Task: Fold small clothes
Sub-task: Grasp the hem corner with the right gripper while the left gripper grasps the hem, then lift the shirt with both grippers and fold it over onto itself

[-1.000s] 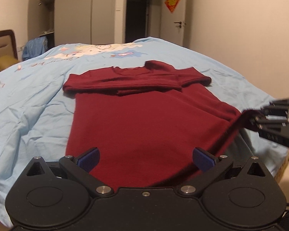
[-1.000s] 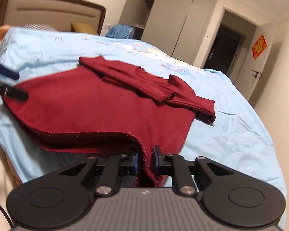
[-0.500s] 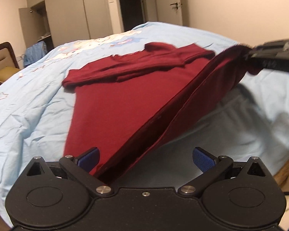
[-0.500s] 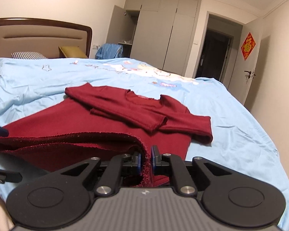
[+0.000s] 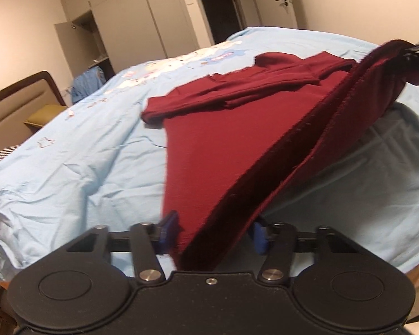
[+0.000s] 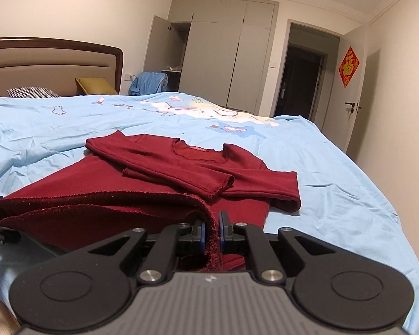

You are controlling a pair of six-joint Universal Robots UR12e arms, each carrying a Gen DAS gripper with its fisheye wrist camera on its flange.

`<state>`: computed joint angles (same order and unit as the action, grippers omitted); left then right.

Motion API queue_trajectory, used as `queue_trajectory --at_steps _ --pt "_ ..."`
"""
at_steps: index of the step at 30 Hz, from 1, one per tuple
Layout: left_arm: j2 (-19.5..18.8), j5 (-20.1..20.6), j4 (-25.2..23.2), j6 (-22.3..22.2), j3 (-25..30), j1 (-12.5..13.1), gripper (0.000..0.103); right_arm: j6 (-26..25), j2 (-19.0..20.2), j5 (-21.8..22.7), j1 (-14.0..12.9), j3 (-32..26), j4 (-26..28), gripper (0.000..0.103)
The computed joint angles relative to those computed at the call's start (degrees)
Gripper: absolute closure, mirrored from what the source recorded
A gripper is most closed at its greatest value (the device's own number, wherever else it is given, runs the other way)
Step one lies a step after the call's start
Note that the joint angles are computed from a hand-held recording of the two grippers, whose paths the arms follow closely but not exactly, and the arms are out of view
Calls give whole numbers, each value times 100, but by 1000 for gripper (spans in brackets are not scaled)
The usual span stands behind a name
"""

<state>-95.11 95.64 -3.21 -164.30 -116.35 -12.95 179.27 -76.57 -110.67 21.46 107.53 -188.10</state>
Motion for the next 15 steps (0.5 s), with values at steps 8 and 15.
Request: queue_trajectory --at_steps 8,15 --pt "-4 88 656 -260 -104 55 70 67 8 -184 43 -3 -45 93" --pt "-57 -57 1257 -489 -124 95 88 91 -18 -171 44 50 -124 93"
